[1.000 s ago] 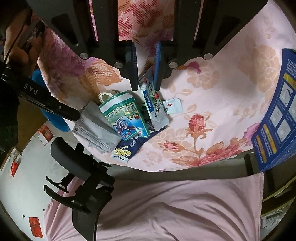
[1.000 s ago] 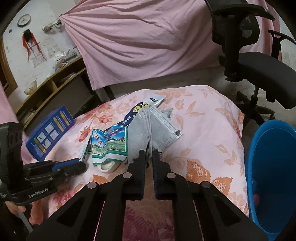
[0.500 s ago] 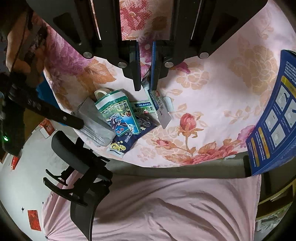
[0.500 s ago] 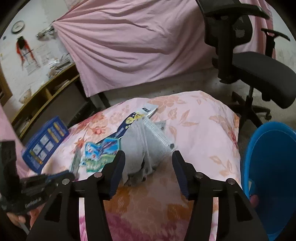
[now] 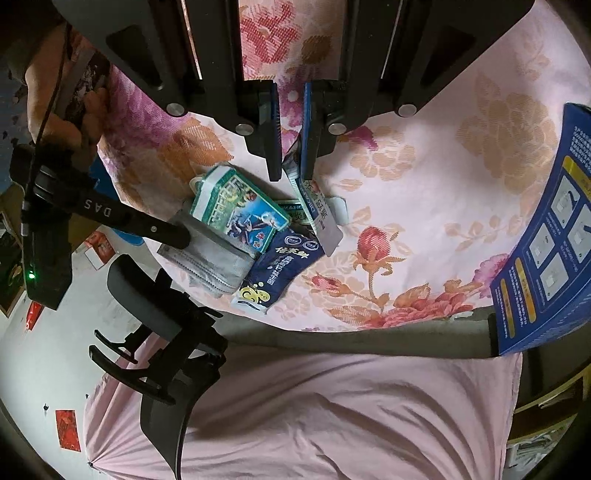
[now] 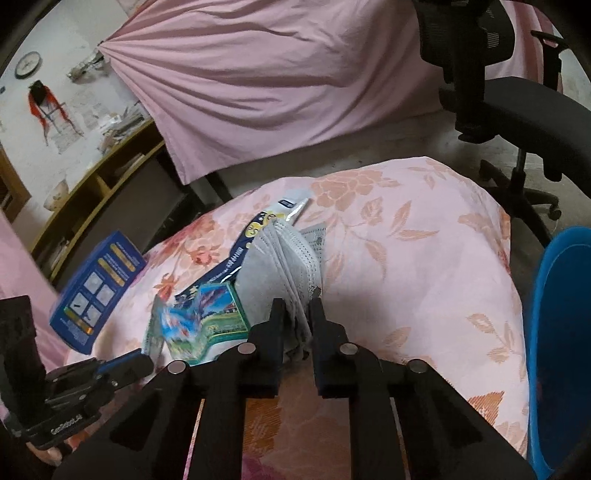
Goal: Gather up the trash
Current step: 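Close left tool on the white packet while right tool grasps the gray mask, then lift the white packet with left tool while right tool lifts the gray mask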
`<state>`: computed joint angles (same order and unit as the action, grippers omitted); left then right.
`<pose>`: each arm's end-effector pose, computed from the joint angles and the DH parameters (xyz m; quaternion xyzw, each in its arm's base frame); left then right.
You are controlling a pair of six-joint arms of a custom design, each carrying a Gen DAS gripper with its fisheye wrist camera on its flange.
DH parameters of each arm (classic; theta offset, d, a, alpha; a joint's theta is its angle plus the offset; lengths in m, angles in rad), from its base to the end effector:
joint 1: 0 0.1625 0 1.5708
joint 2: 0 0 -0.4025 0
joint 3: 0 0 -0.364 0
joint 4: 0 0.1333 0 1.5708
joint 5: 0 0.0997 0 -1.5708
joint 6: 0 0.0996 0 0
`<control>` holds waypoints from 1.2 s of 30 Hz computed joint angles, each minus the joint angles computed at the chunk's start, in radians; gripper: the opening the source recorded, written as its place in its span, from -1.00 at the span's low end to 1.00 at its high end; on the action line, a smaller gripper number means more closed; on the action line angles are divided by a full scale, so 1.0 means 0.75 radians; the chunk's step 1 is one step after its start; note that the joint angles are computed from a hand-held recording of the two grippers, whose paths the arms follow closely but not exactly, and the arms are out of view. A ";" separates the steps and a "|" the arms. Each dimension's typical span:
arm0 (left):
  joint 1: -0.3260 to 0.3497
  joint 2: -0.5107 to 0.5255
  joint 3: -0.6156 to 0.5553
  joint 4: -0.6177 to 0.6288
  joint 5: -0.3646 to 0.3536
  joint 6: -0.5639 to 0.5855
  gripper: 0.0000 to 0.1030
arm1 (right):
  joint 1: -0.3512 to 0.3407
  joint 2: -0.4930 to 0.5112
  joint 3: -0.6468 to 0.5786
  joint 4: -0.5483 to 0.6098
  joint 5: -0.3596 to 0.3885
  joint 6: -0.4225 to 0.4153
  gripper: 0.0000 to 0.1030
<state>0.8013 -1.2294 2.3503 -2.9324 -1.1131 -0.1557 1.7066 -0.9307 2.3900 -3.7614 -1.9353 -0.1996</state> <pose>-0.1587 -0.4187 0.1510 0.2661 0.9299 -0.2051 0.1494 0.1534 -0.4002 0.1209 0.0894 -0.9164 0.3461 0.1804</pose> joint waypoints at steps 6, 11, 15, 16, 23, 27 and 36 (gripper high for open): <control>-0.034 -0.041 0.037 0.003 0.016 0.000 -0.87 | 0.018 -0.002 0.061 -0.135 0.016 -0.052 -0.89; -0.083 -0.064 0.082 -0.036 0.036 0.004 -0.87 | 0.044 0.000 0.124 -0.287 0.001 -0.091 -0.90; -0.120 -0.066 0.108 -0.076 0.045 0.013 -0.87 | 0.069 0.007 0.161 -0.378 -0.011 -0.122 -0.90; -0.125 -0.065 0.109 -0.078 0.046 0.013 -0.87 | 0.070 0.002 0.169 -0.382 -0.011 -0.122 -0.90; -0.143 -0.058 0.123 -0.093 0.050 -0.007 -0.87 | 0.083 -0.034 0.224 -0.433 -0.022 -0.116 -0.90; -0.159 -0.058 0.134 -0.116 0.062 0.000 -0.87 | 0.103 -0.043 0.256 -0.480 -0.041 -0.141 -0.90; -0.196 -0.041 0.149 -0.124 0.057 -0.003 -0.87 | 0.034 -0.130 0.343 -0.403 -0.017 -0.109 -0.87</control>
<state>0.6547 -1.2601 2.4623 -3.0252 -1.0702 -0.1581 1.7321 -1.0280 2.6476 -4.0633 -1.9478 -0.2816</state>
